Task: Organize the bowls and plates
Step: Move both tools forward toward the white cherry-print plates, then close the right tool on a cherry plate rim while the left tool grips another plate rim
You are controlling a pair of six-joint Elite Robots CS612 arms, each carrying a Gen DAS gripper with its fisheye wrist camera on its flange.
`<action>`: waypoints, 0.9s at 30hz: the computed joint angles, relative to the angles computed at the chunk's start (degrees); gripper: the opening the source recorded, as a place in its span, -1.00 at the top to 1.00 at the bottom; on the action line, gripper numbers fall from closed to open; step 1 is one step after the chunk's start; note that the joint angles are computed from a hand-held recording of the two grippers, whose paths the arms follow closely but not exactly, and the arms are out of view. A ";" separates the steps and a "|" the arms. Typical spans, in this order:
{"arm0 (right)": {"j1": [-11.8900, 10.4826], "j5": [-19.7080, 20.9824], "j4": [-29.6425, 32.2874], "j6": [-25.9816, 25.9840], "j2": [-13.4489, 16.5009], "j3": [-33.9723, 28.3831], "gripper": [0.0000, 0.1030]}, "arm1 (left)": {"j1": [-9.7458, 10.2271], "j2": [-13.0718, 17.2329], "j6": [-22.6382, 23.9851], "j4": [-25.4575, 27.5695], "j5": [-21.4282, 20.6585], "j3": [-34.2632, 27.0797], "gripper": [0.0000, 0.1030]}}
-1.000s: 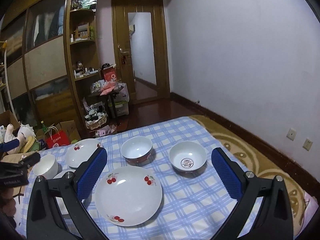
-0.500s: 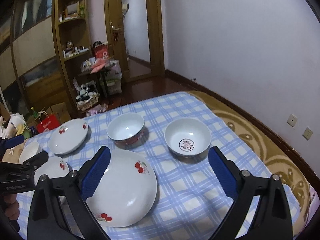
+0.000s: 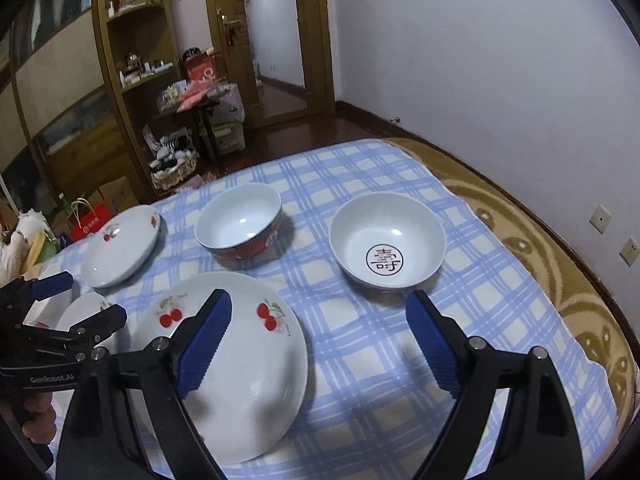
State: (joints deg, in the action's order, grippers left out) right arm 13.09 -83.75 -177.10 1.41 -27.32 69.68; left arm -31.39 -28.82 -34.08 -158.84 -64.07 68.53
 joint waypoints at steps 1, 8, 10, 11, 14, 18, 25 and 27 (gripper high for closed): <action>-0.04 0.04 0.61 0.21 0.22 -0.33 -0.81 | 0.03 0.25 0.39 -0.07 -0.32 -0.25 -0.98; -0.36 2.01 6.04 -0.54 1.06 -2.43 -0.80 | 0.31 1.81 2.01 1.79 -2.61 -2.37 -0.92; -0.44 3.04 7.37 -0.93 1.19 -2.89 -0.77 | 0.38 2.25 2.50 2.87 -3.28 -3.14 -0.83; -0.60 4.11 7.41 -0.95 1.30 -3.02 -0.72 | 0.43 2.39 2.64 3.25 -3.68 -3.38 -0.79; -0.75 5.67 7.78 0.51 1.53 -3.05 -0.44 | 0.66 2.88 2.61 4.49 -5.54 -4.19 -0.73; -0.62 6.36 11.43 -0.60 1.92 -4.13 -0.10 | 0.91 3.39 1.63 6.12 -6.80 -5.11 -0.64; -1.27 8.37 18.01 1.60 2.54 -5.78 0.32 | 1.36 4.50 -1.36 9.47 -8.63 -6.90 -0.49; -1.34 8.76 19.35 1.82 2.86 -6.23 0.51 | 1.62 4.67 -1.14 9.46 -10.06 -7.08 -0.43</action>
State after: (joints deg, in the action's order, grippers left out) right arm 11.75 -74.98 -157.75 3.24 -24.46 63.45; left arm -29.77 -24.15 -35.23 -149.38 -74.13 61.44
